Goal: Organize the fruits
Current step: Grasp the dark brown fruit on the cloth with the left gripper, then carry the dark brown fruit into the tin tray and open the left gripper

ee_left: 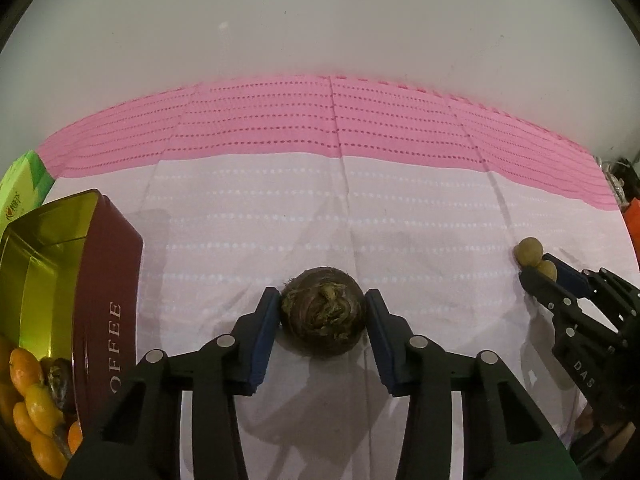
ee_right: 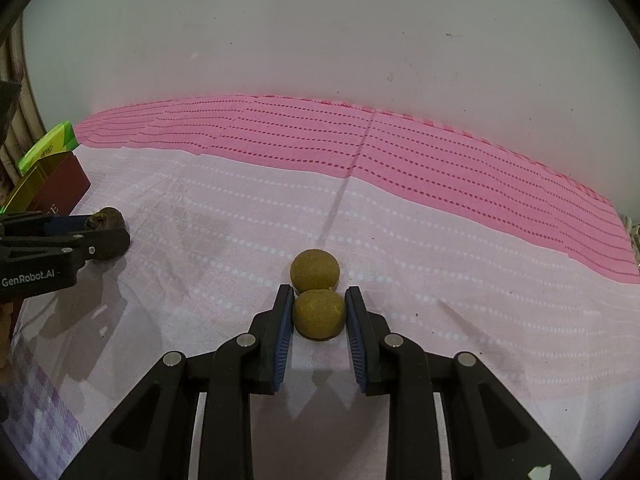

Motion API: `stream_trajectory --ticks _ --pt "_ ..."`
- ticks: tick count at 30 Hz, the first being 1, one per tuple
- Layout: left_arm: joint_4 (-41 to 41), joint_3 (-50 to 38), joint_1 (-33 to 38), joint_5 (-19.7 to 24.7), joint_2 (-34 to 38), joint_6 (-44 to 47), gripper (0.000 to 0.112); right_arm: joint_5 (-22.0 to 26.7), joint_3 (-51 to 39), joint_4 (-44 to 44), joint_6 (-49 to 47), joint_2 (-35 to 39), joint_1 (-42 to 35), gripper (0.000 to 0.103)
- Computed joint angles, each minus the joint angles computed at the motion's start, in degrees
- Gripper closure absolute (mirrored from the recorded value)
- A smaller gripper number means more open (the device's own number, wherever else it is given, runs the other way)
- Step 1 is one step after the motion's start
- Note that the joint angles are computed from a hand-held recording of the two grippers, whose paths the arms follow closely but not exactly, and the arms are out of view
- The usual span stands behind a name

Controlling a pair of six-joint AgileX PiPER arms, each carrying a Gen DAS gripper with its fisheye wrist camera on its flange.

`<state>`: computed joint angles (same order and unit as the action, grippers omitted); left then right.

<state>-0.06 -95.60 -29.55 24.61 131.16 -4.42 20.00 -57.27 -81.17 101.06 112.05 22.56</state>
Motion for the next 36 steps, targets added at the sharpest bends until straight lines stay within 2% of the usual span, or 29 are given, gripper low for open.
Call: stream_trajectory --ticks 2,4,7,10,21,28,36 --pt "8.15 1.07 -1.09 -0.94 -0.54 -7.33 0.068 -0.02 0.0 -0.03 0.01 0.01 -0.03 0.078" --pt "11.11 3.09 -1.61 -1.72 -1.93 -10.38 0.068 -0.12 0.07 -0.22 0.25 -0.01 -0.08 0.078" --pt "6.1 6.94 -1.35 -2.82 -4.98 -6.4 0.068 0.09 0.07 -0.24 0.14 0.03 -0.04 0.078" --pt "8.36 11.17 -2.1 -3.45 -8.08 -7.87 0.068 0.2 0.12 -0.45 0.45 0.07 0.08 0.078" --pt "5.0 25.33 -0.83 -7.0 -20.08 -6.91 0.068 2.28 -1.01 1.28 -1.43 0.95 1.14 0.078" --pt "4.04 32.1 4.03 -8.46 -28.59 -5.09 0.068 1.67 -0.75 1.09 -0.9 0.7 0.95 0.077" --pt "2.76 35.31 12.55 -7.58 -33.16 -1.68 0.068 1.49 -0.66 1.03 -0.96 0.6 0.73 0.077"
